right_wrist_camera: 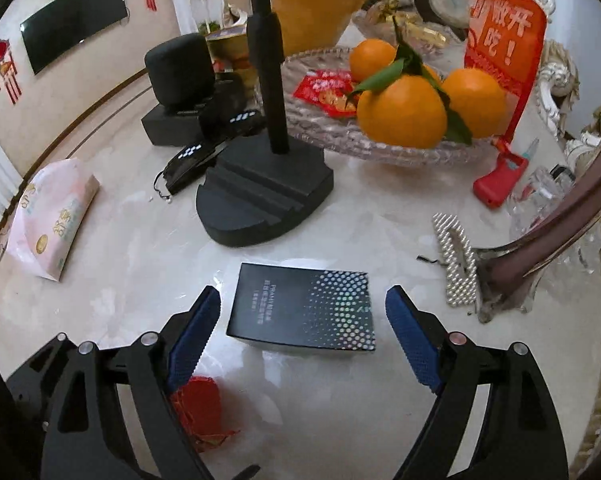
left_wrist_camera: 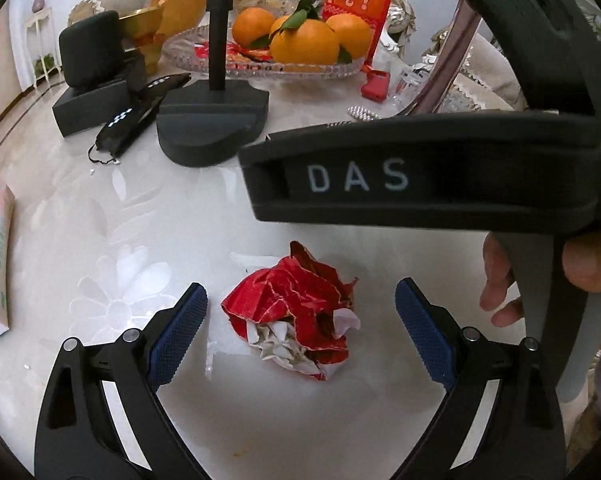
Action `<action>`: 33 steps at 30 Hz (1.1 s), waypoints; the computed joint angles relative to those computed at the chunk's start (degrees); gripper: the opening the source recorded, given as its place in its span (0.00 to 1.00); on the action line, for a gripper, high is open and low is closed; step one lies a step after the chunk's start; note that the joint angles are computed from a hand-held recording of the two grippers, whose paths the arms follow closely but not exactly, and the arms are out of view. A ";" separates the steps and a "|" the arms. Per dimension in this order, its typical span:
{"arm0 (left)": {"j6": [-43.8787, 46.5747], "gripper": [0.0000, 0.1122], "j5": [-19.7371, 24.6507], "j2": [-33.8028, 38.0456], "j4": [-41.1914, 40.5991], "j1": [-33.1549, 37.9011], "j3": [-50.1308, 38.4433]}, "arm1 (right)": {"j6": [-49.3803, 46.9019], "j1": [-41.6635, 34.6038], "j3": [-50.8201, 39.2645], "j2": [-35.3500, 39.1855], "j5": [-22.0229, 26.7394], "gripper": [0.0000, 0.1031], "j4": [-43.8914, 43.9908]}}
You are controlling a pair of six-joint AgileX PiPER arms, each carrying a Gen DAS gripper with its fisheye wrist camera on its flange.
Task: Collect trash
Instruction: 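Grasp red wrapper with left tool while right tool grasps black box, then drop red wrapper and black box into wastebasket with both tools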
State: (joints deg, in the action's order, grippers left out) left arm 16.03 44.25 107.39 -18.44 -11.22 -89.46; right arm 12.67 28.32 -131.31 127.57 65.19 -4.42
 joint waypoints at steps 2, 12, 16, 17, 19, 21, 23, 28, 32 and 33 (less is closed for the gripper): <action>-0.69 0.82 -0.36 0.06 0.92 -0.15 0.00 | 0.48 0.40 -1.66 1.21 0.95 0.78 -1.15; -2.91 0.37 -0.85 0.01 2.89 0.71 -0.65 | 3.54 -1.29 4.52 -1.82 -3.07 0.64 3.17; -1.18 0.36 -1.11 -0.32 1.22 1.96 -0.43 | 5.10 -2.04 10.04 -5.66 -6.66 0.64 4.18; -0.81 0.36 -1.38 -0.80 1.46 2.02 -0.12 | 5.85 -1.98 11.47 -6.72 -7.32 0.64 3.46; -1.19 0.36 -1.77 -1.88 2.58 1.72 0.35 | 6.95 -1.94 12.75 -7.80 -7.32 0.64 3.09; -0.39 0.36 -1.53 -3.46 2.58 1.80 1.06 | 8.49 -1.74 15.43 -9.58 -8.19 0.64 2.45; -0.08 0.36 -1.62 -5.35 2.70 1.95 2.42 | 10.90 -1.19 20.25 -12.88 -10.00 0.64 1.53; 1.58 0.36 -1.73 -15.19 3.03 2.81 10.83 | 17.83 1.68 33.95 -23.72 -13.93 0.64 -1.18; 6.17 0.36 0.82 -28.83 0.86 5.51 21.02 | 27.27 9.08 48.64 -38.18 -16.64 0.64 -7.98; 8.44 0.36 3.24 -33.42 -0.60 6.95 23.74 | 30.19 11.65 51.02 -40.79 -16.32 0.64 -10.69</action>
